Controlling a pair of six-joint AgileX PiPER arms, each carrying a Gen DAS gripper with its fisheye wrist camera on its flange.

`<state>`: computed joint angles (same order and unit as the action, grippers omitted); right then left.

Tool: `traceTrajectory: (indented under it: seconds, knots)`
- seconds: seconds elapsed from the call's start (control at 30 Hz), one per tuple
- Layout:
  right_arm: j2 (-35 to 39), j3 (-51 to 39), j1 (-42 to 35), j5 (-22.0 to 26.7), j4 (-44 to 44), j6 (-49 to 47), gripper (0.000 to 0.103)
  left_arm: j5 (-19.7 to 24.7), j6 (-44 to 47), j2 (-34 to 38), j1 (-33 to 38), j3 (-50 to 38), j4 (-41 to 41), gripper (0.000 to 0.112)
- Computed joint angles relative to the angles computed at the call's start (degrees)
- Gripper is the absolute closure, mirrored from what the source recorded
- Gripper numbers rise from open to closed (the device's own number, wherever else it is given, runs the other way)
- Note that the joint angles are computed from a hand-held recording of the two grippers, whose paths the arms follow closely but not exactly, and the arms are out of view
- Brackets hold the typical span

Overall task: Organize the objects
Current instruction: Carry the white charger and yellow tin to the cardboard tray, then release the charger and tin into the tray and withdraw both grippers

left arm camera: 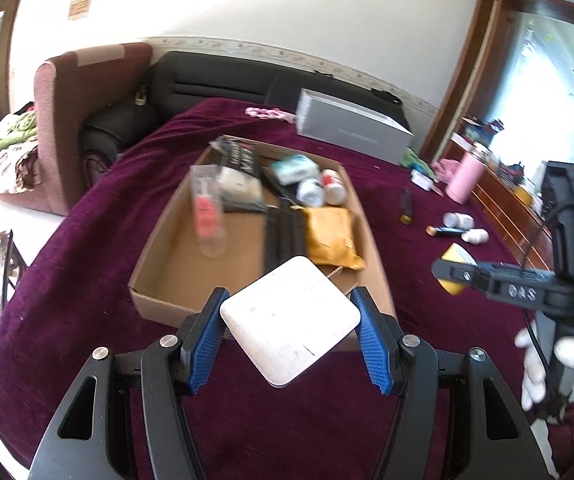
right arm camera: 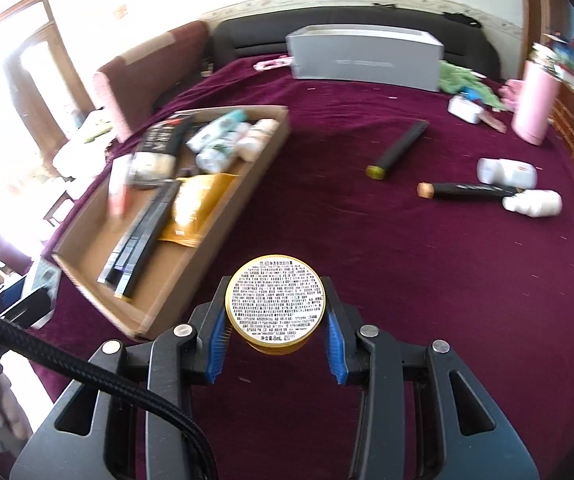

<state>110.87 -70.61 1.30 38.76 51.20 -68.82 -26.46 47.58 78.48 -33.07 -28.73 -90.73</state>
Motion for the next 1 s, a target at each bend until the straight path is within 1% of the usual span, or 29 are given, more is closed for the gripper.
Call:
traceTrajectory:
  seconds: [0.2, 0.27, 0.43, 0.5, 0.6, 0.8, 0.83, 0.93, 1.0]
  knots:
    - [1.08, -1.76, 6.22, 0.73, -1.93, 3.81, 0.065, 4.89, -1.93, 2.86, 9.34, -1.45, 6.54, 0.056]
    - [2.03, -3.31, 7.89, 1.15, -2.95, 5.69, 0.065, 5.26, -1.66, 4.02, 11.02, -2.09, 7.69, 0.056]
    - [5.96, -9.85, 12.08, 3.71, -5.63, 12.12, 0.065, 5.82, 1.49, 6.46, 14.36, -3.74, 7.29, 0.056]
    - [7.64, -12.76, 13.41, 4.75, -6.78, 14.85, 0.064, 7.99, -0.34, 7.37, 16.68, -4.03, 10.13, 0.056]
    - [10.54, -17.83, 15.92, 5.84, -8.52, 19.27, 0.065, 9.97, -4.20, 8.93, 18.90, -4.49, 15.47, 0.056]
    - [16.07, -27.69, 19.90, 6.95, -12.77, 27.12, 0.064, 12.34, -10.08, 12.25, 21.87, -5.96, 23.48, 0.056]
    - [16.81, -28.98, 20.39, 7.12, -13.62, 28.21, 0.065, 12.11, -12.01, 12.58, 22.06, -5.87, 25.50, 0.056]
    - [19.84, -33.91, 22.04, 8.15, -16.82, 32.11, 0.065, 11.18, -11.86, 12.88, 21.72, -5.88, 25.50, 0.056]
    - [21.79, -36.88, 22.83, 9.14, -18.51, 34.11, 0.065, 9.94, -8.45, 13.28, 20.66, -6.18, 21.84, 0.056]
